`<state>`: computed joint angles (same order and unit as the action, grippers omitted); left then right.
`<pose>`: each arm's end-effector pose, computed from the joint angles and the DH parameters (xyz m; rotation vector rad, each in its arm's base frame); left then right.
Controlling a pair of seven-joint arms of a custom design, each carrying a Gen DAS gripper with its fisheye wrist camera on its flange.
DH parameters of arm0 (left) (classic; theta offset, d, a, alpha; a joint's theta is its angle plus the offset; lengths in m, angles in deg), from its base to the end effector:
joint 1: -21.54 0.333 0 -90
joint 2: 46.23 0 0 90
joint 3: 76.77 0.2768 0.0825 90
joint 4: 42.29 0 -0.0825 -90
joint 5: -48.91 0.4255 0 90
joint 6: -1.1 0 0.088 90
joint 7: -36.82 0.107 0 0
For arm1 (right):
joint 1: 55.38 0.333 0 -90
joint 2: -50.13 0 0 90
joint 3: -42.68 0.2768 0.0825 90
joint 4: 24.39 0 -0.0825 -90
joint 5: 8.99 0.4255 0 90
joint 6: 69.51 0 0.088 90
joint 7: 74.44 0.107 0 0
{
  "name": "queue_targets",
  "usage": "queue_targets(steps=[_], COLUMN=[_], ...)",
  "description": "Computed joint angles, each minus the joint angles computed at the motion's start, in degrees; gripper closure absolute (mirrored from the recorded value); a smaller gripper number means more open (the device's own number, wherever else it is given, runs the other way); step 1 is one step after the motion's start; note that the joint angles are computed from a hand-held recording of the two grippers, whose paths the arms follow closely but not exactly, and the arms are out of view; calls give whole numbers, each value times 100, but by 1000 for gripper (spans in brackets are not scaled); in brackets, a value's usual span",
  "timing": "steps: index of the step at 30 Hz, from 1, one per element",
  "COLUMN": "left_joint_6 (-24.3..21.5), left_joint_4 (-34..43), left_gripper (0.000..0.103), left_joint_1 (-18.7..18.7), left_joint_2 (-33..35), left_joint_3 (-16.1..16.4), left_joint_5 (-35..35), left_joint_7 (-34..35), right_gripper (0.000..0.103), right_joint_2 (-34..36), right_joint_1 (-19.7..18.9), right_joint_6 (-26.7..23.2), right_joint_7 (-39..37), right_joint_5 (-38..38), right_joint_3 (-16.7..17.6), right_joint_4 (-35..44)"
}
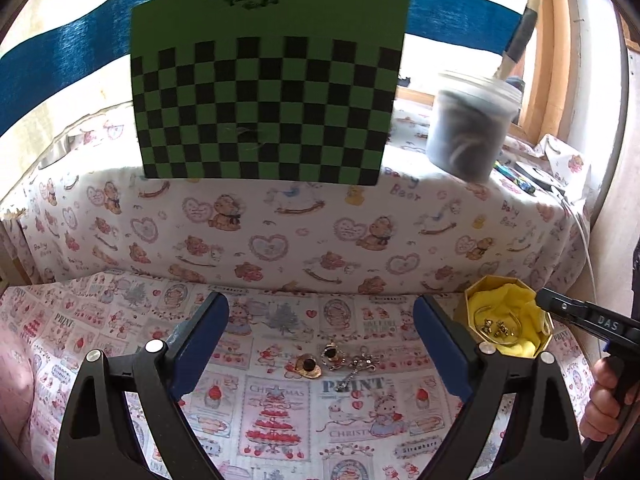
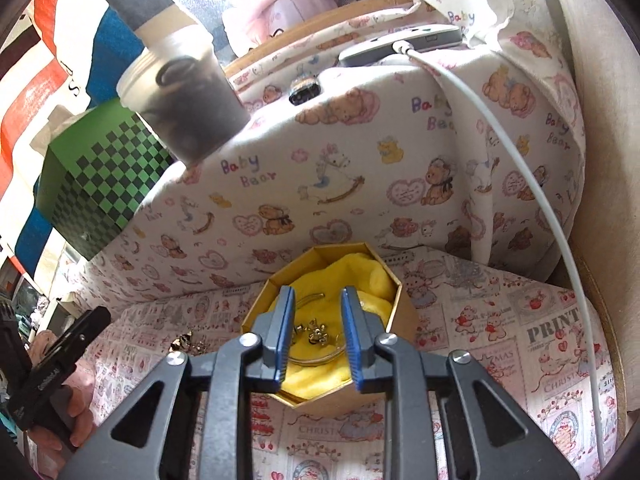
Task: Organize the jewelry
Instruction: 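Open the left tool to release the bangle while the right tool drops the ring into the box, then grasp the round gold earring on the table with the left tool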
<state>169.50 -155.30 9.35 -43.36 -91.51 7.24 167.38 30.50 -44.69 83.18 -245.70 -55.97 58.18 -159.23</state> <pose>0.5965 -0.2524 0.4843 -1.2427 2.1548 -1.2137 0.4715 0.2601 0.4664 -1.0611 2.0770 -0.5901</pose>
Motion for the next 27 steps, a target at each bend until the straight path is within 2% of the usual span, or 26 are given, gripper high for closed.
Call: queue_targets(steps=[5,6,9,12,15,17,18,20,21,23,27], left_joint_6=[157,157,-158,-522,-680,-905,-1134,-1739,-1908,-2081,-2056], left_joint_4=[38,62,236,446,555,675,788,1087,1175,1297,1296], left_gripper=[11,11,11,11,12,28,32,51,56,61,69], left_joint_1=[29,25,68,170,222,259,296,350,382,392,370], left_joint_2=[27,70,248,437,579,696,779,992,1068,1186,1237], left_joint_3=[-5,25,114,90,61,40,22,20,0,-1,-12], left_joint_5=[-301,-92,599,840,1170,1345,1380,1504,1490,1585,1833], left_joint_7=[288,108,-639,-926,-1132,-1233,-1239,-1360,-1380,-1486,-1612], right_gripper=[69,68,53,50,46,45,44,44,43,43,43], right_joint_2=[-146,-152,-116,22,130,211,251,296,317,341,348], right_joint_1=[-25,-17,-6,144,285,379,415,484,514,562,623], right_joint_6=[-226,-270,-661,-1009,-1154,-1203,-1265,-1389,-1429,-1501,-1508], right_joint_7=[162,179,386,308,357,290,283,269,249,256,241], right_joint_5=[-264,-324,-598,-770,-899,-882,-874,-863,-861,-863,-833], right_joint_3=[143,173,337,331,253,167,141,96,71,33,-37], right_joint_4=[21,47,194,381,468,519,548,579,591,604,607])
